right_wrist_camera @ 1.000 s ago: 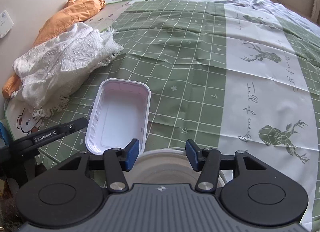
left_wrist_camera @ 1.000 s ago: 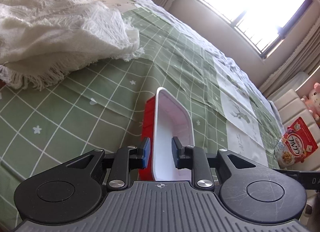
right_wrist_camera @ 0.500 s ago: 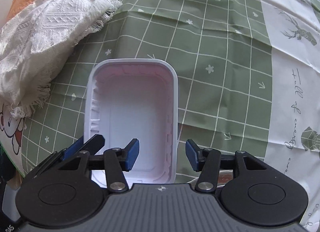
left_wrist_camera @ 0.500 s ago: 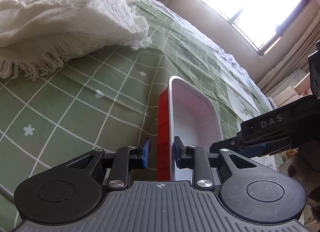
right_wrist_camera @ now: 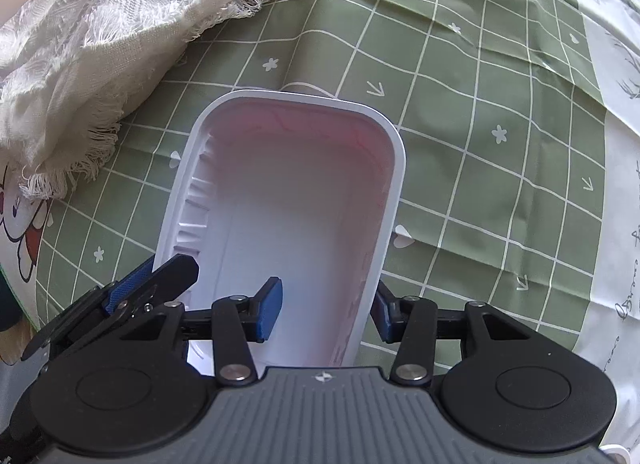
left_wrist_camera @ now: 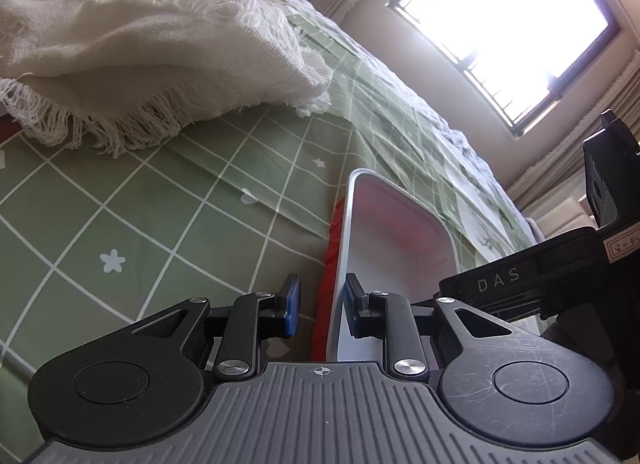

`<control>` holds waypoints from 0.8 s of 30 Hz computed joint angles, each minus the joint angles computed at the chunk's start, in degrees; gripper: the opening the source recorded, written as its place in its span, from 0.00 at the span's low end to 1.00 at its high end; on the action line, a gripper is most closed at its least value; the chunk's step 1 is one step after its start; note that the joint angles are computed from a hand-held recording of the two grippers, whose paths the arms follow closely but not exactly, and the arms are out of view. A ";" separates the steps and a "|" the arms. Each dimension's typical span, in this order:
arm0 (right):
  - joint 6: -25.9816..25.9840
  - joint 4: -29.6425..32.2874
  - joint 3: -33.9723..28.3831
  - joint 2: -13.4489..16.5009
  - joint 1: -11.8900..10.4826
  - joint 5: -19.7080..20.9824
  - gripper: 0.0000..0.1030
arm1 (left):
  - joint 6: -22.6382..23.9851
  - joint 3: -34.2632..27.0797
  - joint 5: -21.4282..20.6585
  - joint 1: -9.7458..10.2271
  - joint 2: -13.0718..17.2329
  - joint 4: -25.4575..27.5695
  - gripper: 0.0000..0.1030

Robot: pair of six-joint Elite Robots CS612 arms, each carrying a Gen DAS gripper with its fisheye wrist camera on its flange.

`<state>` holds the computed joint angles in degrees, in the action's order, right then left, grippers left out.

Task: Organize plates and bowls
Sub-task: 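Grasp the rim of the red-and-white rectangular tray with the left gripper, then lift the tray and lower it onto the white bowl with the left gripper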

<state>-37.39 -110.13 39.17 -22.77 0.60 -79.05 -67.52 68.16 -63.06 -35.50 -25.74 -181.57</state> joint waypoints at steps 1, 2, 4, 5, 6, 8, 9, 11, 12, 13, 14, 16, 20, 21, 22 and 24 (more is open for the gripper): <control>0.24 0.27 -0.29 0.16 0.03 0.04 0.45 | -0.14 0.07 -0.11 0.04 0.01 -0.05 0.24; 0.41 0.55 -0.62 0.35 0.05 0.15 0.45 | -0.32 0.04 -0.36 0.14 0.09 -0.05 0.24; 0.43 0.99 -1.04 0.59 0.04 1.00 0.43 | -0.70 0.00 -1.04 0.32 0.28 -0.31 0.24; 0.17 1.42 -1.15 0.61 -0.02 1.72 0.41 | -1.05 0.06 -1.44 0.41 0.30 -0.33 0.24; -0.15 1.84 -1.21 0.60 -0.07 2.44 0.40 | -1.50 0.08 -1.87 0.52 0.36 -0.37 0.23; -0.97 2.15 -0.79 0.40 -0.04 2.89 0.35 | -2.40 0.21 -2.67 0.69 0.46 -0.84 0.21; -1.55 1.44 0.15 -0.04 0.01 2.82 0.34 | -3.18 0.34 -3.22 0.79 0.45 -1.05 0.21; -2.32 -0.06 1.80 -0.82 -0.04 3.16 0.32 | -4.22 0.59 -3.24 0.83 0.30 -0.77 0.21; -2.29 -0.45 2.35 -1.14 -0.13 3.54 0.31 | -4.50 0.86 -3.24 0.84 0.21 -1.05 0.21; -2.20 -0.68 2.76 -1.42 -0.25 4.08 0.30 | -4.82 1.17 -3.22 0.82 0.07 -1.44 0.21; -2.09 -0.66 2.99 -1.63 -0.38 4.64 0.30 | -4.92 1.53 -3.04 0.76 -0.10 -1.91 0.21; -2.03 -0.94 4.15 -2.53 -0.77 5.98 0.28 | -4.62 2.19 -2.10 0.45 -0.63 -2.36 0.21; -3.41 -4.03 9.14 -6.05 -1.85 8.92 0.28 | -3.50 3.66 0.08 -0.55 -2.34 -3.15 0.21; -3.64 -4.79 10.47 -7.09 -2.32 10.13 0.28 | -3.21 4.09 0.32 -0.85 -2.89 -3.41 0.21; -3.76 -5.31 11.51 -7.97 -2.76 11.19 0.28 | -2.69 4.45 0.54 -1.19 -3.50 -3.74 0.21; -3.71 -5.72 13.14 -9.66 -3.92 13.89 0.28 | -1.01 4.97 1.27 -1.91 -4.72 -4.08 0.21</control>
